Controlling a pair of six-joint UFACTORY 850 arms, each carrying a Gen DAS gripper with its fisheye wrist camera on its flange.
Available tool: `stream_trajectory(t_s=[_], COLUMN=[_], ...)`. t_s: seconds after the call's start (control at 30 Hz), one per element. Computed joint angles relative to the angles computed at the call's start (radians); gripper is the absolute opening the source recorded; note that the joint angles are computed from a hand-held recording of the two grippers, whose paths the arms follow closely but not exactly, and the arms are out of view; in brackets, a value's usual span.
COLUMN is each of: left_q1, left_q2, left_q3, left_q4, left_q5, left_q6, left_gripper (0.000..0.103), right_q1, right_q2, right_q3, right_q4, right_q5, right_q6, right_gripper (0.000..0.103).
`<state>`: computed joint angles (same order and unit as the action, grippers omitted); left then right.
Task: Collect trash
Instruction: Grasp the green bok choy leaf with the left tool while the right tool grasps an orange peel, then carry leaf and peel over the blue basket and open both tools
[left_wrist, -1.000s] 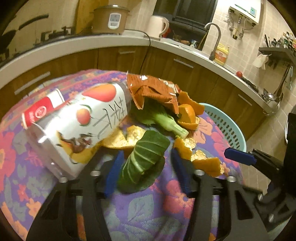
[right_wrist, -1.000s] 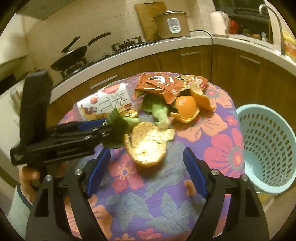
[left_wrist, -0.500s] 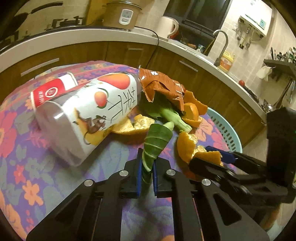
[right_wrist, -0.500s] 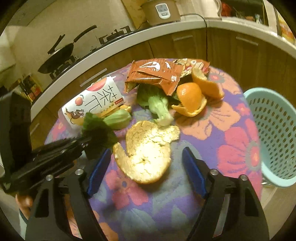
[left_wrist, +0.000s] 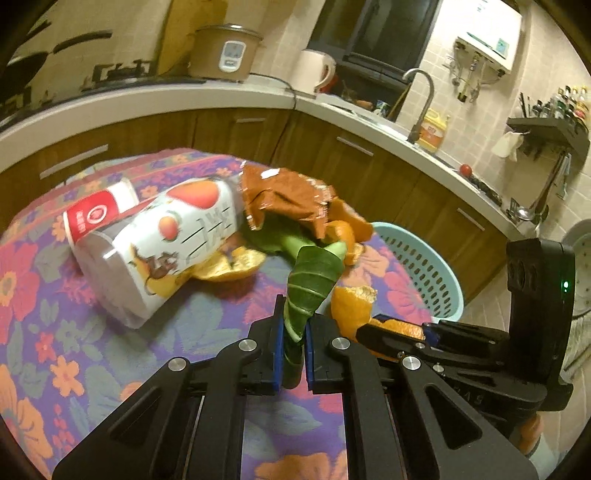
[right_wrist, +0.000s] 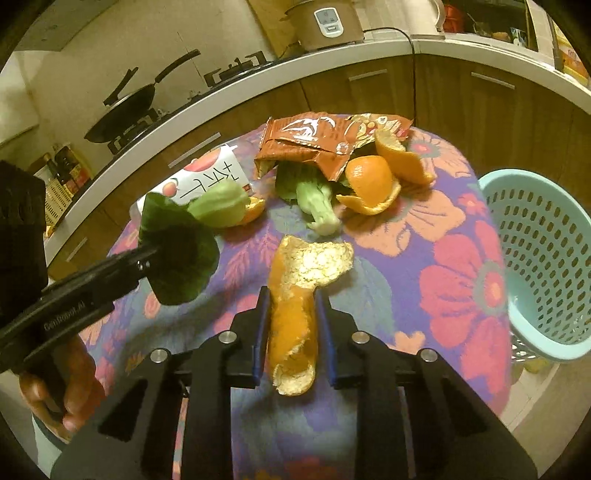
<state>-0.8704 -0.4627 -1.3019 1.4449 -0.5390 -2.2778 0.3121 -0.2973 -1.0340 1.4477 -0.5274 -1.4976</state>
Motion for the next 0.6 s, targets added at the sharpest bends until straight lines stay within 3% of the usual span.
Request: stream_trajectory(t_s=[0.37, 0.6], left_q1=[-0.013, -0.008], left_q2=[-0.08, -0.224], left_q3=[-0.147, -0.375], left_q4=[-0.04, -0.198], left_q5=[0.015, 0.051], left_q6=[0.141, 0.404], left_gripper=[0.007, 0.007], right_q1=[-0.093, -0.188], right_q2=[0.062, 0.049], right_q3=[0.036, 0.017], right_q4=[0.113, 0.19], right_q5=[-0.007, 0.026], right_q6=[-0.099, -0.143], right_gripper=[0.02, 0.02])
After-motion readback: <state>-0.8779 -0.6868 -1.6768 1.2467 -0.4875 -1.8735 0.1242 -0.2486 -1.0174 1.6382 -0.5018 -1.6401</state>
